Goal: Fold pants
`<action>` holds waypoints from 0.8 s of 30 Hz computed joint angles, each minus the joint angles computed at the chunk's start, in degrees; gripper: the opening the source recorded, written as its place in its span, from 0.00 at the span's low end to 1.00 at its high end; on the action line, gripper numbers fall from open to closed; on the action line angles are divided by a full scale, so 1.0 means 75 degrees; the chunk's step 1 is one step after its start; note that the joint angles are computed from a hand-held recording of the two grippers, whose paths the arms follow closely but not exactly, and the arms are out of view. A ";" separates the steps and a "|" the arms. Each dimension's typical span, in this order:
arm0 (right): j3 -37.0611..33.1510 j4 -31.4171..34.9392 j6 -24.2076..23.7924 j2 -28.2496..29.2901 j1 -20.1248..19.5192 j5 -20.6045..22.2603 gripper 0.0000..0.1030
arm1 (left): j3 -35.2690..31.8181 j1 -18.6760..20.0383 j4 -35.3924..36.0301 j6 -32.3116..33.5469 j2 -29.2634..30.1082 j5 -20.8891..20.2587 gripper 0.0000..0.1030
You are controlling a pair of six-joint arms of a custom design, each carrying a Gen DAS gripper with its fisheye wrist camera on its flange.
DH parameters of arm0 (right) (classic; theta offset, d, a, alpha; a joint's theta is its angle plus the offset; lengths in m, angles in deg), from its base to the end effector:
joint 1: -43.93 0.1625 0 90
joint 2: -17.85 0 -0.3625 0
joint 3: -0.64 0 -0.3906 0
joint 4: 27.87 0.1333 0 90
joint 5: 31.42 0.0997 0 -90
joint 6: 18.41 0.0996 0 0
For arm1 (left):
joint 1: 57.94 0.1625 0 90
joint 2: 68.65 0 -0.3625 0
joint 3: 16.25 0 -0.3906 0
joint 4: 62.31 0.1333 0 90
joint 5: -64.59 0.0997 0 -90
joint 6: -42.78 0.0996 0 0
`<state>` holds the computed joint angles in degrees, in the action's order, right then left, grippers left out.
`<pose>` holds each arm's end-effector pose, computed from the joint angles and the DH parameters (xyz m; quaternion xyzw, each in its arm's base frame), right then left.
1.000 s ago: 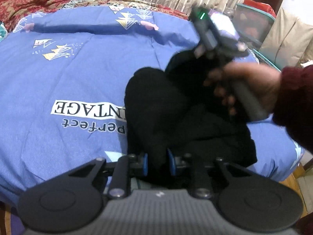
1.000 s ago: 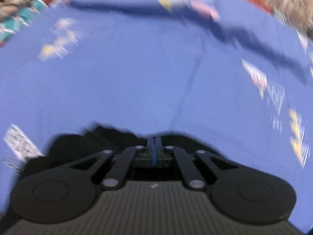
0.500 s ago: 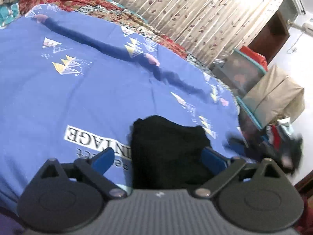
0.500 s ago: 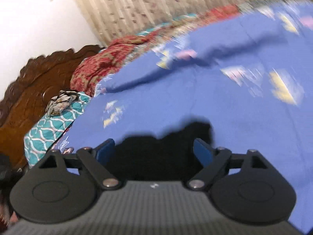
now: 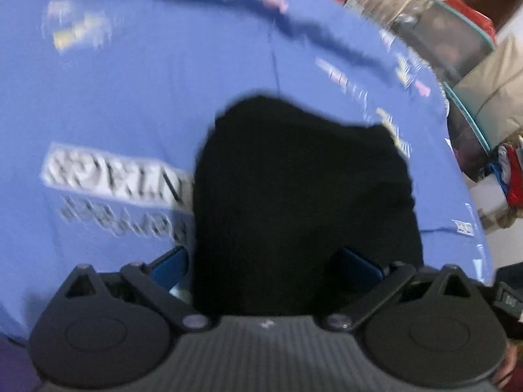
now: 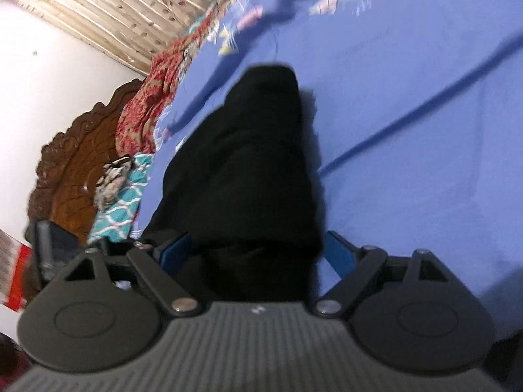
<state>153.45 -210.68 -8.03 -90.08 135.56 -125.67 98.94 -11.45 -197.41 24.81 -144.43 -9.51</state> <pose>0.1346 -0.3020 0.2392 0.0847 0.9094 -0.4072 0.0088 -0.2275 -0.4729 0.1805 0.2119 0.9662 -0.1129 0.0936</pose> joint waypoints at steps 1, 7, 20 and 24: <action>-0.0012 -0.0064 -0.0023 0.0097 -0.0117 0.0160 0.87 | -0.0008 0.0163 -0.0067 -0.0233 0.0089 -0.0203 1.00; 0.0113 -0.0734 -0.0258 0.0389 -0.0207 0.0492 0.93 | -0.0075 0.0487 -0.0269 -0.0401 0.0086 -0.0640 1.00; -0.1286 0.1021 -0.0579 0.1257 0.0600 -0.0550 0.66 | 0.0101 0.0901 -0.1483 0.0214 0.0401 -0.2096 0.85; -0.1944 0.1289 -0.1578 0.1316 0.1297 -0.0412 0.57 | -0.0357 0.0807 -0.1908 -0.0030 0.0447 -0.2689 0.78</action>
<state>138.87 -201.02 -19.86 -80.21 145.29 -128.76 96.26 -5.39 -211.73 24.58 -141.08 -29.68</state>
